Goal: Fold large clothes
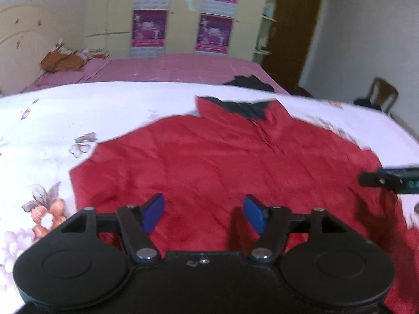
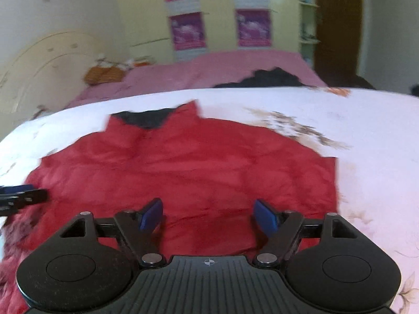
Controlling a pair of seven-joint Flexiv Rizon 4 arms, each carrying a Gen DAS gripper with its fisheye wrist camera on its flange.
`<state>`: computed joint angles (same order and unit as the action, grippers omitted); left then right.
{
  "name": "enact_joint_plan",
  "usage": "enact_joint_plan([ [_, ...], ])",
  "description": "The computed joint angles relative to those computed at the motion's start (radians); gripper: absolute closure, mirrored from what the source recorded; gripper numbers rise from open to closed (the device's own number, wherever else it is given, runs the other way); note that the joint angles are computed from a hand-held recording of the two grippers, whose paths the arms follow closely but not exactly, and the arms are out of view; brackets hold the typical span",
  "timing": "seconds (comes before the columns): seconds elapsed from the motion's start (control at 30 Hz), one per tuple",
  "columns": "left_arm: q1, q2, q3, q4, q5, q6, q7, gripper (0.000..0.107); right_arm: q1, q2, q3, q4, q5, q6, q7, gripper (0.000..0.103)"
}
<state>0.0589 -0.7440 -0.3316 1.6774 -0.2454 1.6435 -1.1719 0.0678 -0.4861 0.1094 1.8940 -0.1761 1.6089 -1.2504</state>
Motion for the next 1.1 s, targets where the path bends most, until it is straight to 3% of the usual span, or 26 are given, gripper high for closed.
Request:
enact_joint_plan([
  [0.03,-0.012,0.003,0.010,0.009,0.004,-0.002,-0.001,0.040,0.016,0.004,-0.011,0.014,-0.007,0.002,-0.001,0.028],
  [0.13,-0.032,0.010,0.035,0.038,0.003,0.014,-0.023,0.040,0.083,0.014,-0.079,0.037,-0.029,-0.071,0.046,0.045],
  [0.3,-0.043,0.023,0.066,0.058,0.030,0.003,-0.008,0.038,0.148,0.026,-0.164,0.105,-0.077,-0.029,0.090,0.045],
  [0.43,-0.046,0.016,0.071,0.052,0.032,0.004,-0.001,0.038,0.140,0.013,-0.161,0.101,-0.078,-0.018,0.107,0.045],
  [0.57,-0.103,0.034,0.141,0.042,0.029,-0.029,-0.016,0.037,0.137,0.018,-0.158,0.100,-0.086,-0.035,0.117,0.045],
  [0.63,-0.185,0.051,0.244,0.032,0.008,-0.057,-0.036,0.017,0.115,0.045,-0.131,0.105,-0.071,-0.057,0.128,0.044],
  [0.67,-0.231,0.055,0.314,0.019,0.054,-0.060,-0.097,0.004,0.127,0.065,-0.147,0.127,-0.069,-0.029,0.146,0.044],
  [0.7,-0.253,0.060,0.352,0.024,0.091,-0.033,-0.130,0.004,0.139,0.083,-0.162,0.149,-0.067,0.002,0.160,0.044],
  [0.73,-0.260,0.067,0.358,0.037,0.064,-0.022,-0.098,0.004,0.151,0.102,-0.178,0.169,-0.066,0.018,0.174,0.034],
  [0.77,-0.240,0.075,0.332,0.047,0.055,-0.026,-0.076,0.006,0.170,0.118,-0.200,0.189,-0.067,0.034,0.191,0.017],
  [0.8,-0.207,0.085,0.296,0.060,0.069,-0.029,-0.076,0.007,0.190,0.132,-0.224,0.213,-0.067,0.065,0.203,0.016],
  [0.87,-0.191,0.097,0.281,0.082,0.077,-0.011,-0.068,0.007,0.207,0.164,-0.240,0.245,-0.064,0.079,0.211,0.016],
  [1.0,-0.139,0.130,0.221,0.138,0.086,0.019,-0.043,0.010,0.350,0.235,-0.402,0.338,-0.077,0.112,0.262,0.017],
  [1.07,-0.117,0.148,0.198,0.171,0.091,0.032,-0.031,0.013,0.390,0.273,-0.449,0.376,-0.077,0.105,0.281,0.037],
  [1.1,-0.106,0.160,0.188,0.192,0.094,0.039,-0.025,0.015,0.419,0.295,-0.487,0.399,-0.088,0.098,0.302,0.041],
])
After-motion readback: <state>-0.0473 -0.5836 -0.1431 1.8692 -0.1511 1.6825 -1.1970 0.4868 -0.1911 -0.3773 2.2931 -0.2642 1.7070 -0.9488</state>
